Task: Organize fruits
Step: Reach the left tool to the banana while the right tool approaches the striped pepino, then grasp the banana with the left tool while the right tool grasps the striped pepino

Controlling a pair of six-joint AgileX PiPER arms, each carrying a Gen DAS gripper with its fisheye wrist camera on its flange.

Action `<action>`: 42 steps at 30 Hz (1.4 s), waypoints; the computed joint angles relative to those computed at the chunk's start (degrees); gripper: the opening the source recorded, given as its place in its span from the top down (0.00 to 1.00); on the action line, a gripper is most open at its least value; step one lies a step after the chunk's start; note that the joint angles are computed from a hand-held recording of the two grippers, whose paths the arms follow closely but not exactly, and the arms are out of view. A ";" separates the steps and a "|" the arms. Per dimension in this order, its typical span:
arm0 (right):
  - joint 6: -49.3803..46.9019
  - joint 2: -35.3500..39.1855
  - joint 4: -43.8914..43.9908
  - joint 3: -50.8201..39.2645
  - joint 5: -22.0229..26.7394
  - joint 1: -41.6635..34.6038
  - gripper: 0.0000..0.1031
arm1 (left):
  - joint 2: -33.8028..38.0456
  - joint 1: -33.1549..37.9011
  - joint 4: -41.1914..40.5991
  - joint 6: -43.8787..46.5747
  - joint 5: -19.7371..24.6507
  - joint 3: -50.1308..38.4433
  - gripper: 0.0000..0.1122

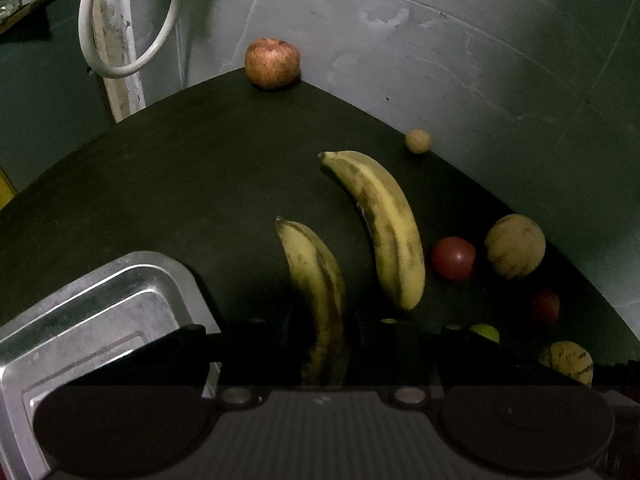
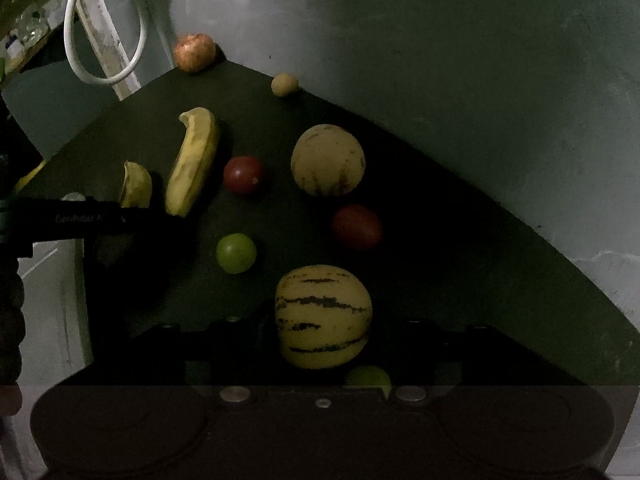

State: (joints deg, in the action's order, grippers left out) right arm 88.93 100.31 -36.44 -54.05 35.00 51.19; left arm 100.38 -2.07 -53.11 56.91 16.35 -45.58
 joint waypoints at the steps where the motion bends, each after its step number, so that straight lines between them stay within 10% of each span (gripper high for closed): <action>1: 0.16 0.08 -0.15 -0.02 -0.19 -0.13 0.51 | -0.23 0.03 -0.25 0.46 0.05 0.28 0.73; 17: 3.98 -4.35 -3.26 0.07 3.28 2.48 0.52 | -8.05 2.46 0.06 0.17 4.91 3.30 0.73; 42: 2.42 -13.83 -11.46 -11.03 18.82 17.96 0.52 | -43.18 21.22 11.83 -9.14 22.68 11.50 0.73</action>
